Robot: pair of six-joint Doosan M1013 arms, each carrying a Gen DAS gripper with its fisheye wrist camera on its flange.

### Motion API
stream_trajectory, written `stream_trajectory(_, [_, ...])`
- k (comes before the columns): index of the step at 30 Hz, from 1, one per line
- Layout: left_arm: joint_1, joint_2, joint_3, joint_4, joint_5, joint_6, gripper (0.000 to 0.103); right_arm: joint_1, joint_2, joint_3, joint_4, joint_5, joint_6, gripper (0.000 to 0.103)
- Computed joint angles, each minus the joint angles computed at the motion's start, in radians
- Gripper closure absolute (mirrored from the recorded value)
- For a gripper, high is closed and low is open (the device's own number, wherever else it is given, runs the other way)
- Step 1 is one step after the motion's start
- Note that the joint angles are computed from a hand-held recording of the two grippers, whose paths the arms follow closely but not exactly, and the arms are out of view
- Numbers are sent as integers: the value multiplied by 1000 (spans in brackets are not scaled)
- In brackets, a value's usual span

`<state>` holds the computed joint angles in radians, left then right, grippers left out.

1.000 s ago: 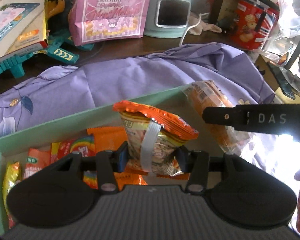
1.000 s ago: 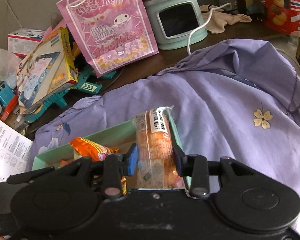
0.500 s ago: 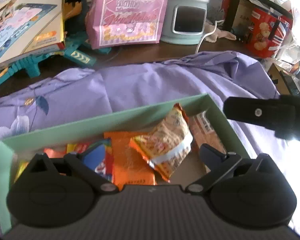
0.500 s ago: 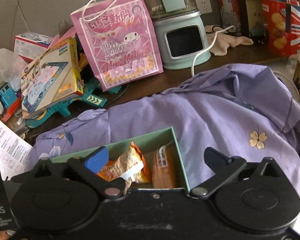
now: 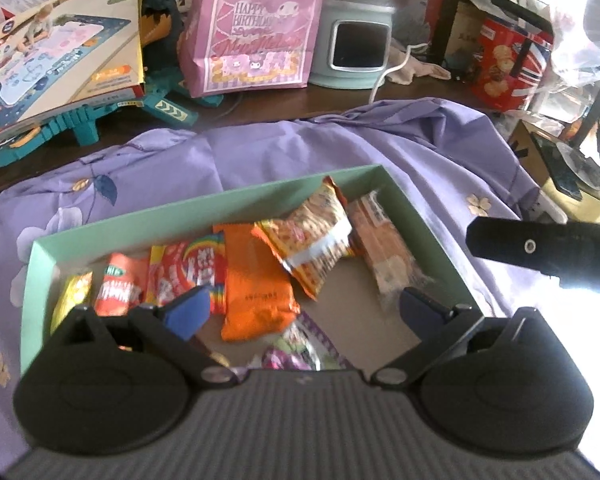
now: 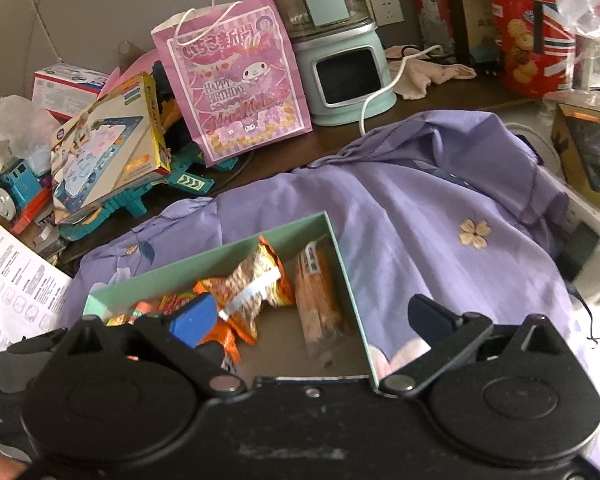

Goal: Organize snacks
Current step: 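Grasp the yellow WINSUN pastry with the right tool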

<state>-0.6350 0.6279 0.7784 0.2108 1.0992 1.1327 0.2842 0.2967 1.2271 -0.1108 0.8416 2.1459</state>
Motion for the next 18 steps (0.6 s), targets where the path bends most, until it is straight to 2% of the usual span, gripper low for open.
stream_trajectory(11, [-41,-140,239,-16,-44,-4,0,25,-131,173,-2,5,48,0])
stream_trajectory(18, [-60,-205,369,-53,-34,3,0,45,-182,255,32,7,51,0])
